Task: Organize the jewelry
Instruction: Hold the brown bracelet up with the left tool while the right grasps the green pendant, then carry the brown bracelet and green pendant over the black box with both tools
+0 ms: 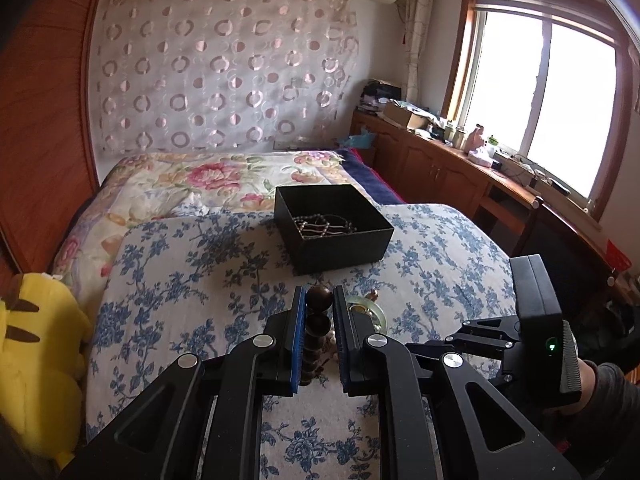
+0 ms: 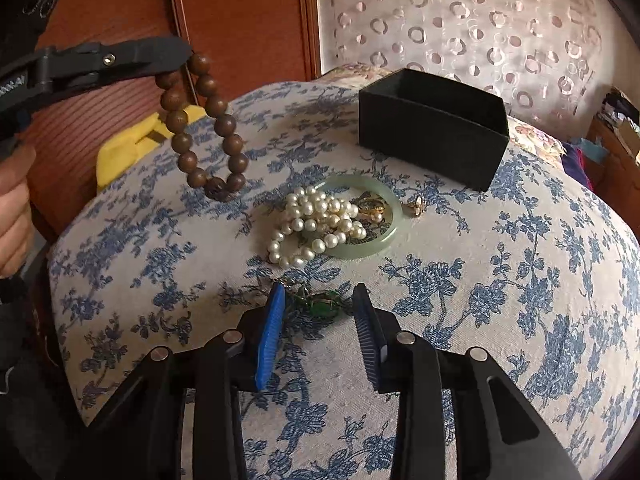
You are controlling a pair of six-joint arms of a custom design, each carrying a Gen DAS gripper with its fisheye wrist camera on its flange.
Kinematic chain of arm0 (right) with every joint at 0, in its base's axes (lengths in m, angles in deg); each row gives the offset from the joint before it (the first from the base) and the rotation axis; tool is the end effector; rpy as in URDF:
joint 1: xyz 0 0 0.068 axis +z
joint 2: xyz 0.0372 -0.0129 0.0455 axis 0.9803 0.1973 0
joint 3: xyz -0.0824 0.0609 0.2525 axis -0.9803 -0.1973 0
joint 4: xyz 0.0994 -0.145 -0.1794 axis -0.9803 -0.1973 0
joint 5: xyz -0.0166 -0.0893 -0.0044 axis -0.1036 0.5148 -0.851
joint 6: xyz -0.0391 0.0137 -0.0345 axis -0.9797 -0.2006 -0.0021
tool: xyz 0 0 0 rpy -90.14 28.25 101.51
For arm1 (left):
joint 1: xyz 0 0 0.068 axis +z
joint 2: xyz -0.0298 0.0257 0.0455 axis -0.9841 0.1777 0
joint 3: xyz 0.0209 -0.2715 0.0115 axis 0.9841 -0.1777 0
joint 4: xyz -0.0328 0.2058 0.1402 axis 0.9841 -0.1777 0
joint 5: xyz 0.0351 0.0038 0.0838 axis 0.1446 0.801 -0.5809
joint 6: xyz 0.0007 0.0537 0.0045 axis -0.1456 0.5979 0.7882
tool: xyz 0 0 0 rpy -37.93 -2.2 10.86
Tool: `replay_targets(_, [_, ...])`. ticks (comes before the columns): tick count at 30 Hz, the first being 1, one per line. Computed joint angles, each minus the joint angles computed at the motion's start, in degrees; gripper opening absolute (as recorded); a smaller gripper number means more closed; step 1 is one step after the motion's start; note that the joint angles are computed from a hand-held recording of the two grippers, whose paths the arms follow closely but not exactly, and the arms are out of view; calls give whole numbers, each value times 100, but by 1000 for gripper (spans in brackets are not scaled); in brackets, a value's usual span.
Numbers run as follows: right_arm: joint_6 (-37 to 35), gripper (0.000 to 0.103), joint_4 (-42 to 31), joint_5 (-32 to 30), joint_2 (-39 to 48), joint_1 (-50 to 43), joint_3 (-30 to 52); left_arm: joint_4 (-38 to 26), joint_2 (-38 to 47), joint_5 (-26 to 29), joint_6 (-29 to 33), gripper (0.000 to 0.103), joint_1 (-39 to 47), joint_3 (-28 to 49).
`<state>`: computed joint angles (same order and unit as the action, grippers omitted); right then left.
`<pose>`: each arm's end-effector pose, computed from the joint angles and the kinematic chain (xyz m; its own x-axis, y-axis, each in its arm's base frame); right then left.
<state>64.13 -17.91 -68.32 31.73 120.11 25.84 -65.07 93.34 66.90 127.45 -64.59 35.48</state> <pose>0.2269 0.1834 0.0849 -0.7696 0.0151 -0.6383 -0.0366 0.9970 0.0678 0.3021 0.0528 0.1949 -0.4412 0.3857 -0.8103 0.7911 0.5934 -0.1483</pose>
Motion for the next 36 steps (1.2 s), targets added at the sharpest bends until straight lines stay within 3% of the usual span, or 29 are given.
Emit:
replay_targets(4, [-29,20,-11,24,-12,-24,-21,21,30,-52,18,12,-11,-28])
replay_targets(12, [78,19,96,214,-591,82,-485,164,-42,-128,-85,12,-119,-133])
replay_targets(22, [-53,19,-448,782,-1879,202,-755,491,-234,-207,-381,12,-313,-262])
replay_targets(36, [-482,19,-753,962,-2512,-132,-719,1030,-472,-272,-913,12,-626,-325])
